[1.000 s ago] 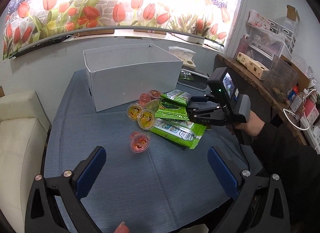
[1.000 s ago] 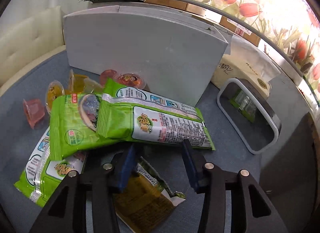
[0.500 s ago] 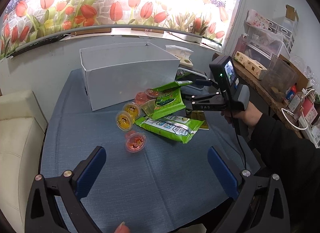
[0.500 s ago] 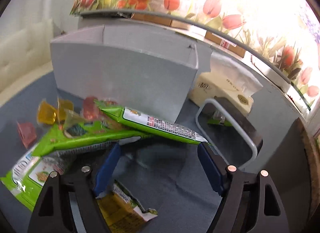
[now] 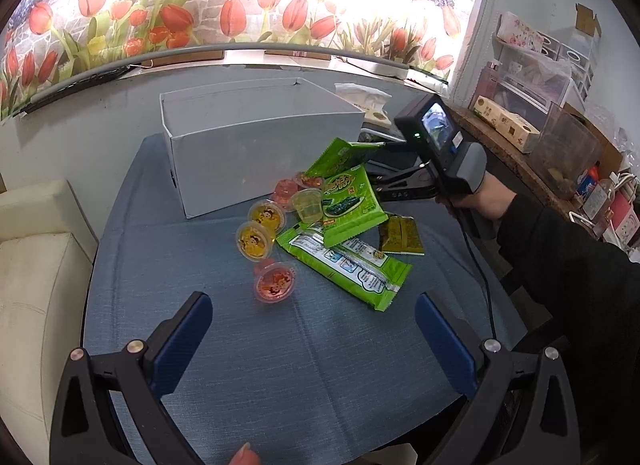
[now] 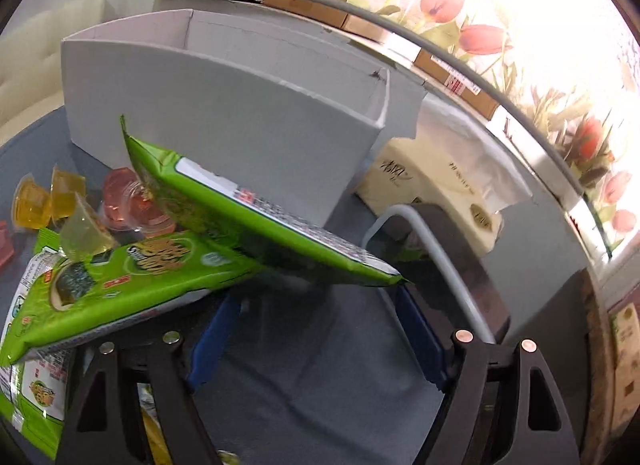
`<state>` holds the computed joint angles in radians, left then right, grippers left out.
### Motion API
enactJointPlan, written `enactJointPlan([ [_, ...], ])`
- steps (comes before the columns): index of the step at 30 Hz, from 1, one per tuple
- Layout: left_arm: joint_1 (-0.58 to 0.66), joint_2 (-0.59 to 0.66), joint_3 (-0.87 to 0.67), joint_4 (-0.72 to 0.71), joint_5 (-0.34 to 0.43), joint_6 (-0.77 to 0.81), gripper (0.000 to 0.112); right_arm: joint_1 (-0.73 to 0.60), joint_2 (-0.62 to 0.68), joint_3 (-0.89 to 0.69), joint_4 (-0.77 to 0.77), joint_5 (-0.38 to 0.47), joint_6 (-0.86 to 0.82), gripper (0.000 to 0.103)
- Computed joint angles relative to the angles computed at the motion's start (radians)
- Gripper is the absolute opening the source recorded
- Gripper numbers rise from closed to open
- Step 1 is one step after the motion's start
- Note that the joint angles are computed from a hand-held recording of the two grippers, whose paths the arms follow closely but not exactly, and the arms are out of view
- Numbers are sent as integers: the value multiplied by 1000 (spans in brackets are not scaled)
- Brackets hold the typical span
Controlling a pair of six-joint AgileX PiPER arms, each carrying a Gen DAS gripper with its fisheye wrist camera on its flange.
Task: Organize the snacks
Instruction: 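Lower the right gripper onto another green snack bar packet and grasp it, then lift the green packet with the right gripper while the left gripper grasps a seaweed packet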
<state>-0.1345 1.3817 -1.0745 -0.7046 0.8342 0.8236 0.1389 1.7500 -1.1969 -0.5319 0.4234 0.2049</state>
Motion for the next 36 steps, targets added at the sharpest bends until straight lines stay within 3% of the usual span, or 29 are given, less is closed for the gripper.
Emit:
enactJointPlan([
  [4,-15,17,-14,16,-12,-13,103,-41,-1,-18,114,-22,-174,85],
  [12,-46,32,-29,64,-41,-52,103,-75,90,-166,394,76,-622,84],
  [13,-49,40,-34,68,-40,-59,103,-82,99,-177,452,85,-680,81],
  [15,-58,50,-39,78,-44,-73,103,-95,123,-203,533,121,-732,39],
  [16,-62,53,-41,83,-45,-77,103,-104,133,-210,567,133,-756,35],
  [23,-84,55,-32,92,-60,-85,103,-117,33,-70,565,65,-752,21],
  [28,-123,42,-12,113,-89,-108,103,-150,-85,17,602,81,-749,19],
  [36,-167,24,9,98,-103,-124,103,-186,-267,109,679,189,-647,18],
])
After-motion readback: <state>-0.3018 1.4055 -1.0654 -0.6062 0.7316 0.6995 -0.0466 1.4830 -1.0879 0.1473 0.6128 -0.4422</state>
